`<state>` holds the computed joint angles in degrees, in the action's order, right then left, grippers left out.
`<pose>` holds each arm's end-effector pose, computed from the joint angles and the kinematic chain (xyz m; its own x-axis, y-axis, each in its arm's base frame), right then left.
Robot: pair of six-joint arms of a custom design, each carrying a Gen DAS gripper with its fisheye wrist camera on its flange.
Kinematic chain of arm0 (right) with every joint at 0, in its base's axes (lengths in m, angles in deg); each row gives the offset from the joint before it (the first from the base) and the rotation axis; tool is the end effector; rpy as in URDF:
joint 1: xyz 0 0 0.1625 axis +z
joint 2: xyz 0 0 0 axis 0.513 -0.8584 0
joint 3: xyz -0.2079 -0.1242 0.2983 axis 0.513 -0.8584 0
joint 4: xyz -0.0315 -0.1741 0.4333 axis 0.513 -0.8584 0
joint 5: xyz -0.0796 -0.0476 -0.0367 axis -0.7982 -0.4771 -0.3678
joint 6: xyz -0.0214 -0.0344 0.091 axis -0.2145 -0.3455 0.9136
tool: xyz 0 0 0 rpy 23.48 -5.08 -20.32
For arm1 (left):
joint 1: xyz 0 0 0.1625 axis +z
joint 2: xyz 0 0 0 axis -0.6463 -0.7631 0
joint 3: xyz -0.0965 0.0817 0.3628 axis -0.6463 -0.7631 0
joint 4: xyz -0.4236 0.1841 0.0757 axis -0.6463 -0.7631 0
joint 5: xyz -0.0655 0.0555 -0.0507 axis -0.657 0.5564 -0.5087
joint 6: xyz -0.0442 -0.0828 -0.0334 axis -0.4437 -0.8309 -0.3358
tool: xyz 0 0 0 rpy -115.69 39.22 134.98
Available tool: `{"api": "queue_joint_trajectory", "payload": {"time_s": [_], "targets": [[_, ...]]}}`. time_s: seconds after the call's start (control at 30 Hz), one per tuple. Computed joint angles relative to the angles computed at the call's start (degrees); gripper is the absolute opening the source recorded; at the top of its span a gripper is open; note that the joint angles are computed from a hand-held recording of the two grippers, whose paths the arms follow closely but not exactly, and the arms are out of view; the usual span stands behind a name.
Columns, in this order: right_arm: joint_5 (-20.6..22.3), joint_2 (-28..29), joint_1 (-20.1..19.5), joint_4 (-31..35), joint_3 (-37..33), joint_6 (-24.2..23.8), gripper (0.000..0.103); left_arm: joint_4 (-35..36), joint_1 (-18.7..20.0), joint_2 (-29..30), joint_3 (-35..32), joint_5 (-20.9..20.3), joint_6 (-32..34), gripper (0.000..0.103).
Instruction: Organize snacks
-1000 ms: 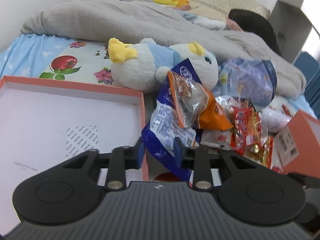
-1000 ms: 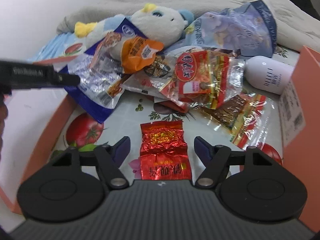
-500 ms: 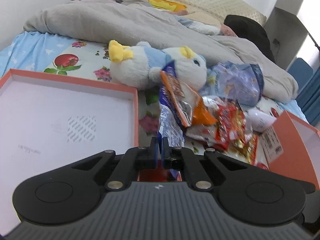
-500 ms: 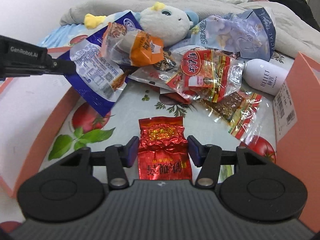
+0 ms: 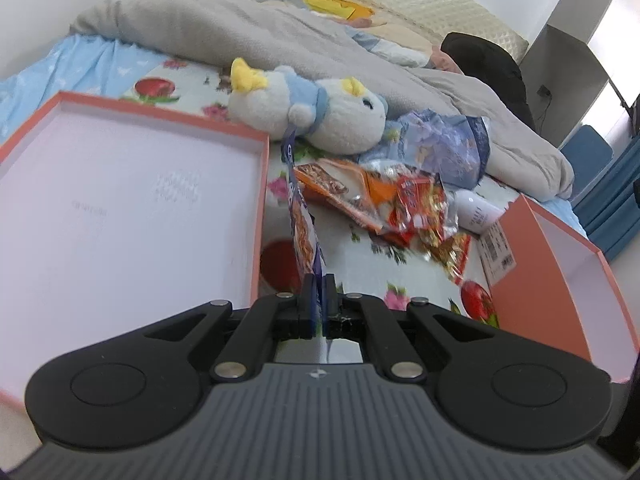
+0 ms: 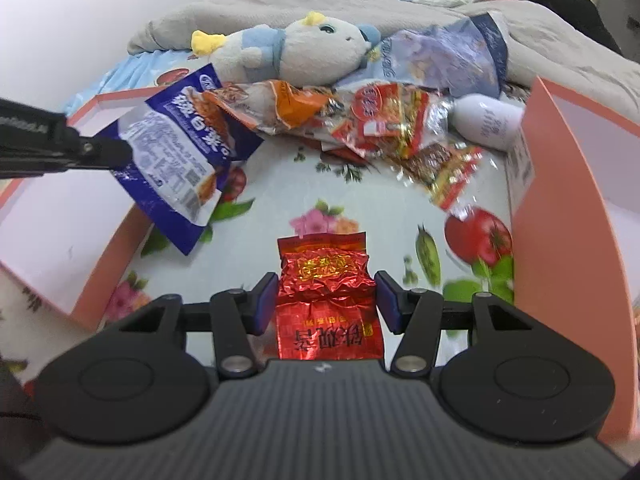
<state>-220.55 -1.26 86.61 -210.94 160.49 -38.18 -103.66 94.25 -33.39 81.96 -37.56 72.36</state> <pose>0.2329 -0.3275 0.0158 -0.7329 0.0542 0.6782 -0.4037 0.7677 -0.4976 -0.0771 -0.4162 0.2160 -0.8918 0.2387 -0.3843 0.4125 0.7778 -0.4742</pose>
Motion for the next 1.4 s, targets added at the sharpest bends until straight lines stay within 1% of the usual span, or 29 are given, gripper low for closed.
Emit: {"api": "queue_joint_trajectory", "payload": {"time_s": [0.23,0.33,0.47,0.57,0.67,0.73,0.87,1.0,1.03,1.1,1.13,1.17,1.23,1.33,1.4], "targets": [[-1.7,-1.7,2.4,2.6,3.4,5.4,0.055,10.3,-3.9,-11.8,5.5,-0.5,-5.4,0.003],[-2.2,-2.4,2.7,4.1,4.5,7.1,0.055,14.6,-5.5,-16.2,7.2,-1.8,-8.1,0.003],[-2.5,-3.6,2.7,6.0,5.7,8.8,0.055,18.7,-7.1,-19.1,8.5,-4.1,-9.7,0.003],[-2.7,-3.9,2.4,6.6,6.0,9.3,0.055,20.2,-7.3,-19.6,8.9,-6.7,-10.3,0.003],[-1.7,-3.4,2.2,5.4,5.9,8.4,0.055,20.2,-7.4,-18.6,9.0,-7.7,-10.4,0.003],[-1.4,-2.3,2.2,4.6,5.3,7.4,0.055,19.6,-6.9,-17.6,8.8,-9.3,-9.8,0.003],[-0.6,-0.4,1.6,3.8,4.4,6.6,0.055,17.4,-6.0,-15.2,8.4,-10.2,-8.9,0.003],[0.3,0.0,1.1,2.8,4.6,6.3,0.055,14.7,-4.2,-12.3,7.7,-12.6,-6.8,0.005],[0.4,0.1,1.0,2.4,4.7,6.1,0.055,14.6,-3.8,-11.2,7.2,-13.2,-6.5,0.008],[0.7,0.0,0.8,1.9,5.0,5.9,0.055,13.3,-2.5,-8.8,6.3,-15.2,-5.3,0.021],[0.9,0.0,0.6,1.5,5.1,5.7,0.055,12.6,-2.4,-7.9,6.2,-15.2,-5.3,0.036],[1.0,0.0,0.5,1.2,5.1,5.5,0.055,11.5,-2.6,-7.2,6.3,-14.7,-5.2,0.049],[1.2,0.0,0.4,0.7,5.2,5.1,0.055,9.9,-3.4,-6.1,6.7,-13.2,-4.9,0.053],[1.4,0.3,0.3,-0.1,5.3,4.5,0.055,7.6,-4.9,-3.7,6.9,-9.7,-5.5,0.053],[1.5,0.4,0.1,-0.8,5.5,4.2,0.055,6.6,-5.5,-1.8,6.8,-7.1,-7.0,0.053]]}}
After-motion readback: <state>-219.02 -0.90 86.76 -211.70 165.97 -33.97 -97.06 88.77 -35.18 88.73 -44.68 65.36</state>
